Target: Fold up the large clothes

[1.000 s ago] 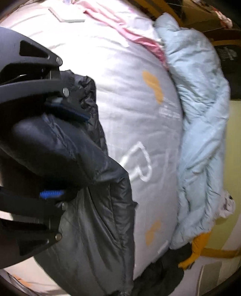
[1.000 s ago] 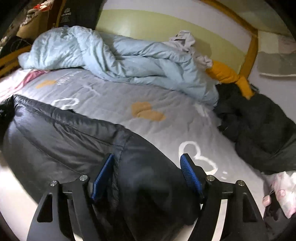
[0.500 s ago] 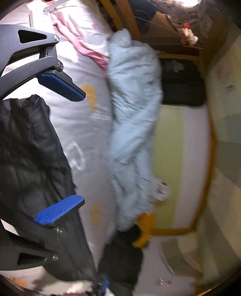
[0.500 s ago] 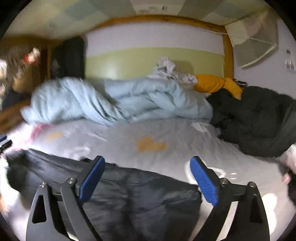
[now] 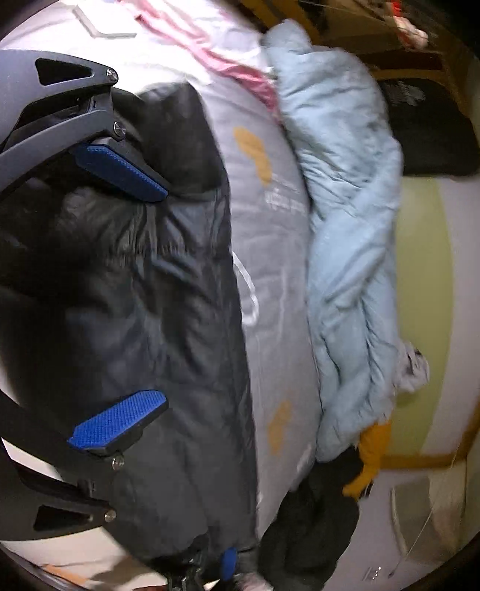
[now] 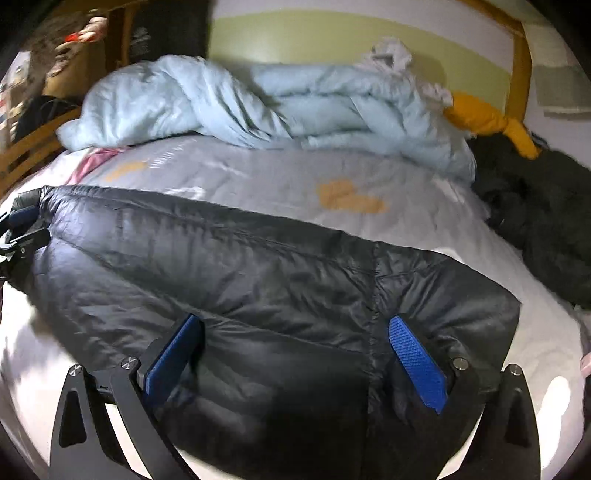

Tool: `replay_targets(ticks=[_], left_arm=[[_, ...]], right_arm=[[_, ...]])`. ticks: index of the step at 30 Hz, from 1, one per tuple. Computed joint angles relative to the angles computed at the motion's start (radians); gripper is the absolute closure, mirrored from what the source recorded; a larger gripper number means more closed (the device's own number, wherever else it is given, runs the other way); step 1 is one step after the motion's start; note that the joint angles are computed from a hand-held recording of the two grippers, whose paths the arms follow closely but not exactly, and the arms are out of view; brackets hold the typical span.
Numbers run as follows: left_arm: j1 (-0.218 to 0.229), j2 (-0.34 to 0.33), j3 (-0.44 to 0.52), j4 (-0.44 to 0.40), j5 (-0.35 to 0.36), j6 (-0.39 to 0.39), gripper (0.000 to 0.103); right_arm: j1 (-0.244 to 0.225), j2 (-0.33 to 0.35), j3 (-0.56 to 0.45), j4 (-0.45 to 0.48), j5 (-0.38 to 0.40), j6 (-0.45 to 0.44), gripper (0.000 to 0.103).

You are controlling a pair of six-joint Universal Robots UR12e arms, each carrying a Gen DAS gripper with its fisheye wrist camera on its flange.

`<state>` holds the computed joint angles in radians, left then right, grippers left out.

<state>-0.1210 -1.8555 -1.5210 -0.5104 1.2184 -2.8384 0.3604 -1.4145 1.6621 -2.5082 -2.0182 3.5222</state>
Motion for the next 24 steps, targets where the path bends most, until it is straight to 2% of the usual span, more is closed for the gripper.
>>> replay_targets(ticks=[2, 4, 7, 11, 14, 17, 24], left_arm=[[0.011, -0.026, 0.014, 0.005, -0.033, -0.062, 0.001], [0.022, -0.04, 0.01, 0.016, -0.068, -0.09, 0.001], [0.011, -0.049, 0.006, 0.03, -0.027, -0.083, 0.0], [0.0, -0.057, -0.003, 0.032, 0.012, -0.112, 0.0], [-0.005, -0.054, -0.016, 0.059, 0.031, -0.111, 0.0], [-0.007, -0.058, -0.006, 0.041, 0.037, -0.117, 0.0], [-0.014, -0.058, 0.001, 0.02, 0.063, -0.129, 0.0]], right_arm=[[-0.018, 0.006, -0.003, 0.01, 0.024, 0.03, 0.0], [-0.042, 0.007, 0.001, 0.012, 0.078, 0.065, 0.0], [-0.062, 0.017, 0.001, 0.022, 0.125, 0.095, 0.0], [-0.06, 0.033, -0.003, 0.017, 0.111, 0.103, 0.0], [-0.056, 0.042, -0.02, 0.055, 0.1, 0.103, 0.0], [-0.059, 0.042, -0.031, 0.098, 0.111, 0.12, 0.0], [-0.052, 0.038, -0.029, 0.106, 0.098, 0.109, 0.0]])
